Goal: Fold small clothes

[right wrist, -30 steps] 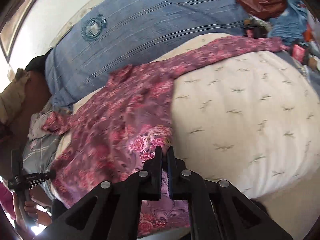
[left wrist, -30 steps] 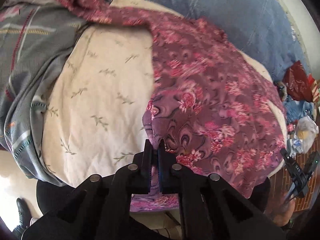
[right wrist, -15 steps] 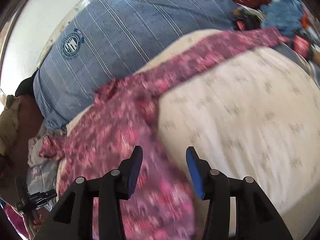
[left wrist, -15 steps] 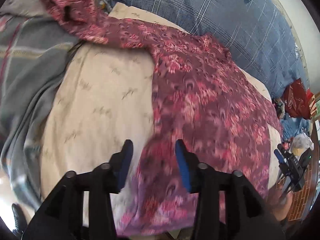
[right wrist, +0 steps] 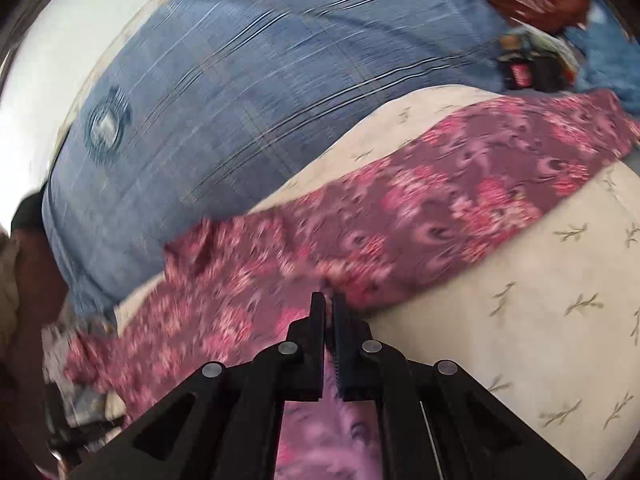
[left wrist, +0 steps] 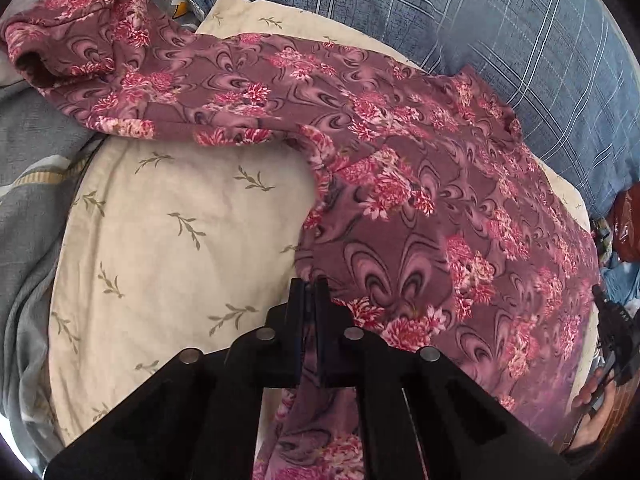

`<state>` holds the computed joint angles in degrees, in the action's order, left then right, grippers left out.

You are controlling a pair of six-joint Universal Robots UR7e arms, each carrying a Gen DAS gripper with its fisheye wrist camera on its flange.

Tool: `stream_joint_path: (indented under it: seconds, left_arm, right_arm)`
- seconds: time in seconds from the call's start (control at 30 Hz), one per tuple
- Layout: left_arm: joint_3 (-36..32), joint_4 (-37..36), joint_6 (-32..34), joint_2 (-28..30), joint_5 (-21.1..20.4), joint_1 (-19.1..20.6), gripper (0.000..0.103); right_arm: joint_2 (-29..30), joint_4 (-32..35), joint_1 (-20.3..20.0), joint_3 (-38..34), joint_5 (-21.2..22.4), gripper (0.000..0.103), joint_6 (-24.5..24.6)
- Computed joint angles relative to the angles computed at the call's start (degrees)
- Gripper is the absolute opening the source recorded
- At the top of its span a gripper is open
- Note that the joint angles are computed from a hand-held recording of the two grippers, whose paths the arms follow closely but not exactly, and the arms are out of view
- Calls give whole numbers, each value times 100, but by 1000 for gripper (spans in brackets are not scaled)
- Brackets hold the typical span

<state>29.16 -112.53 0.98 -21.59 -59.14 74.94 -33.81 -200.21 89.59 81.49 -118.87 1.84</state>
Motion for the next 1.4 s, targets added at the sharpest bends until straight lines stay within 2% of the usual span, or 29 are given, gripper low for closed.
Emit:
stream_joint_path:
  seconds: [0.07, 0.1, 0.13, 0.17, 0.2, 0.27, 0.3, 0.37, 0.4, 0.43, 0.5, 0.53, 0.57, 0.6, 0.63, 0.67, 0.7, 0.77, 0.8, 0.9, 0.93, 0.97, 1.03, 1.1, 1.13, 1.17, 1.2, 1.33, 1.4]
  left_arm:
    - [8, -87, 115, 13, 110, -14, 6]
    - [38, -59, 83, -24, 91, -15, 6]
    - [-10, 14, 21, -17, 31, -17, 6]
    - [64, 42, -53, -117, -122, 0, 6]
    - [261, -100, -77, -283, -334, 21, 6]
    - [631, -533, -1, -570, -652, 36, 6]
    - [724, -669, 43, -655, -745, 30, 6]
    - [674, -651, 190, -666, -892, 14, 7]
    - [639, -637, 249, -633, -878, 1, 8]
    - [610, -593, 374, -579, -851, -13, 9]
    - [475, -374, 607, -407, -627, -41, 9]
    - [337, -227, 683, -284, -378, -63, 9]
    - [305, -220, 897, -130, 111, -105, 9]
    - [412, -454, 1233, -73, 426, -135, 8]
    - [599, -752, 1431, -145, 514, -177, 8]
    - [694, -811, 1391, -186, 671, -219, 7]
    - [654, -630, 1159, -220, 655, -234, 7]
    - [1014, -733, 972, -534, 124, -244, 7]
    - [1286, -916, 1036, -696, -57, -264, 9]
    - [2103, -1261, 1131, -1170, -484, -342, 22]
    - [2258, -1244, 1122, -1260, -657, -342, 31]
    - [2382, -1244, 1131, -1318, -732, -348, 32]
    - [2624, -1231, 1157, -1378, -749, -366, 32]
    - [2732, -1141, 1178, -1328, -537, -387, 32]
    - [2761, -1126, 1148, -1299, -409, -400, 32]
    - [2849, -1272, 1205, -1309, -374, -408, 33]
    - [2950, -1451, 1294, -1339, -341, -429, 34]
    - [3037, -1484, 1332, -1393, -320, -423, 39]
    - [3083, -1528, 1382, -1412, -301, -416, 41]
  right_arm:
    - [54, 585, -71, -177, -508, 0, 92]
    - [13, 635, -115, -124, -442, 0, 178]
    - [-86, 445, -154, 54, -214, 0, 312]
    - [-179, 353, -173, 195, -52, 7, 472]
    - [-268, 146, -189, 375, 235, 7, 545]
    - [-405, -94, -186, 676, 802, 11, 432]
    - [-409, -75, -148, 694, 819, 16, 343]
    - [-330, -71, -70, 709, 756, 45, 72]
    - [-271, -59, -52, 699, 704, 46, 3]
    - [-190, 28, -46, 660, 662, 46, -34]
    - [51, 203, 37, 417, 187, 44, -88]
    - [115, -24, 86, 402, 67, 40, -233]
    - [83, -12, 113, 437, 6, 41, -139]
    - [25, -9, 102, 523, 74, 42, 15]
    - [-98, -98, 74, 724, 321, 41, 154]
    - [-208, -247, 65, 940, 508, 42, 204]
    - [-283, -411, 31, 1142, 664, 43, 184]
    - [-538, -487, 1, 1665, 1073, 44, 107]
    - [-614, -375, 40, 1780, 1025, 44, 79]
    - [-628, -150, 290, 2012, -87, 45, -12]
    - [-670, -52, 315, 2134, -327, 45, 55]
    - [-702, -16, 317, 2295, -487, 45, 177]
    - [-757, -75, 242, 2596, -454, 45, 453]
    - [-852, -187, 87, 2954, -30, 45, 670]
    - [-814, -491, 50, 3084, 201, 38, 508]
    - [-844, -555, 5, 3176, 510, 5, 347]
    - [-859, -583, 3, 3231, 612, 6, 305]
    - [-810, -1543, 48, 3454, 333, 4, 192]
    - [-851, -1199, -79, 3431, 288, 4, 395]
